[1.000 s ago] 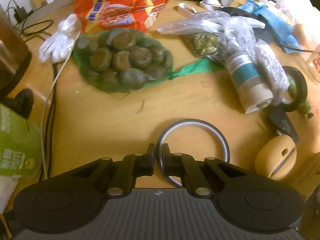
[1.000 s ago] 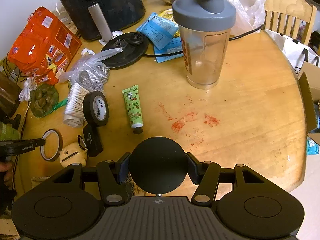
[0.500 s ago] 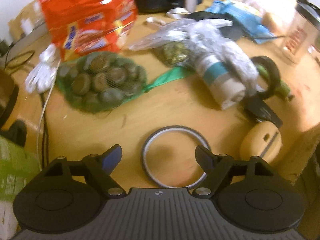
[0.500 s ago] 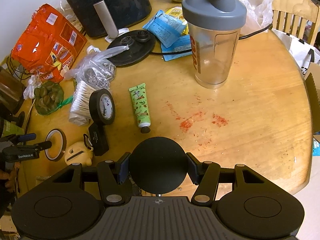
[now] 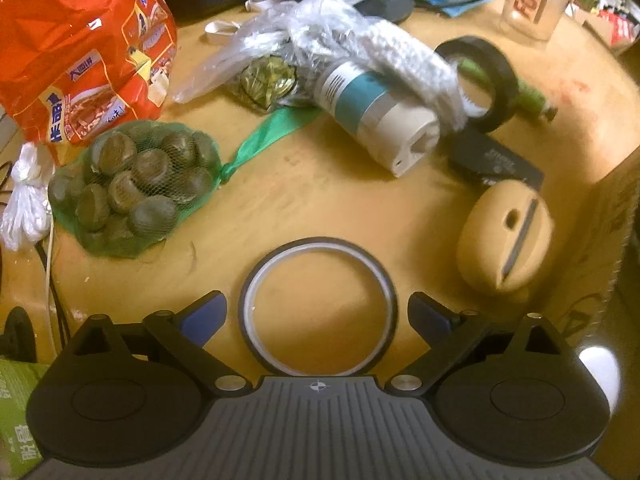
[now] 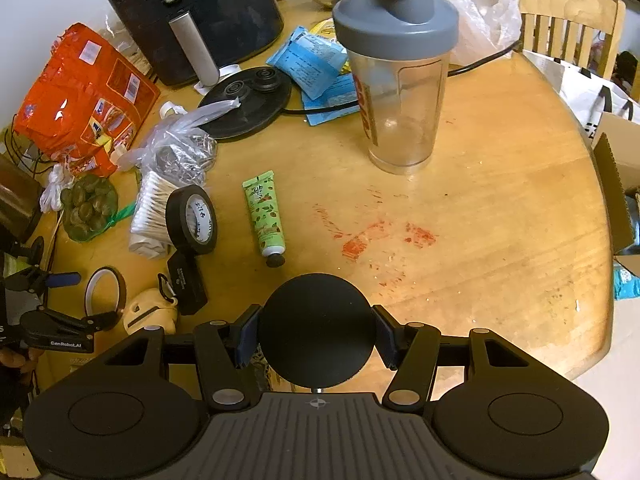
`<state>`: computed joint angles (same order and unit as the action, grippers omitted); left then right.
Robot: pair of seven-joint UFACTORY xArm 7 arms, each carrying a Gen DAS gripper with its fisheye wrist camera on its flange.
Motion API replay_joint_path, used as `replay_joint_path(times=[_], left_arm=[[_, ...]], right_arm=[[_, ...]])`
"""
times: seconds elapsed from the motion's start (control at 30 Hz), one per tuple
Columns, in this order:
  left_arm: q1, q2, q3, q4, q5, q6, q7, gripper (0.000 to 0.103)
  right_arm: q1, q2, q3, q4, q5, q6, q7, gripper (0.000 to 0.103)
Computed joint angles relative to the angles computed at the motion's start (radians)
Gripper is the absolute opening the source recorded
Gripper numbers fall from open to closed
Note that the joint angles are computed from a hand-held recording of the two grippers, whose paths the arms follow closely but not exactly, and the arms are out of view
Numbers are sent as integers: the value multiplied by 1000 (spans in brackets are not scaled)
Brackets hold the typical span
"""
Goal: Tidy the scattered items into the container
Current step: 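Lower the left tool over the amber tape ring and close on it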
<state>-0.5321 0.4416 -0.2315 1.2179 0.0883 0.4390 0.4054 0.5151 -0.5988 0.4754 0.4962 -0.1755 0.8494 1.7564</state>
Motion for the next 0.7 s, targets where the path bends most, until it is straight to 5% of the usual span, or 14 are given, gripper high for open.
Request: replay_joint_path(times=[0.2,0.7], left_arm=[[69,58,-51,71,-105,73,94,101],[77,49,-52,31,-171,3,150,102]], right_arm=[[6,-15,3,-5,10,19,17,60],[6,-10,7,-4,2,13,31,60]])
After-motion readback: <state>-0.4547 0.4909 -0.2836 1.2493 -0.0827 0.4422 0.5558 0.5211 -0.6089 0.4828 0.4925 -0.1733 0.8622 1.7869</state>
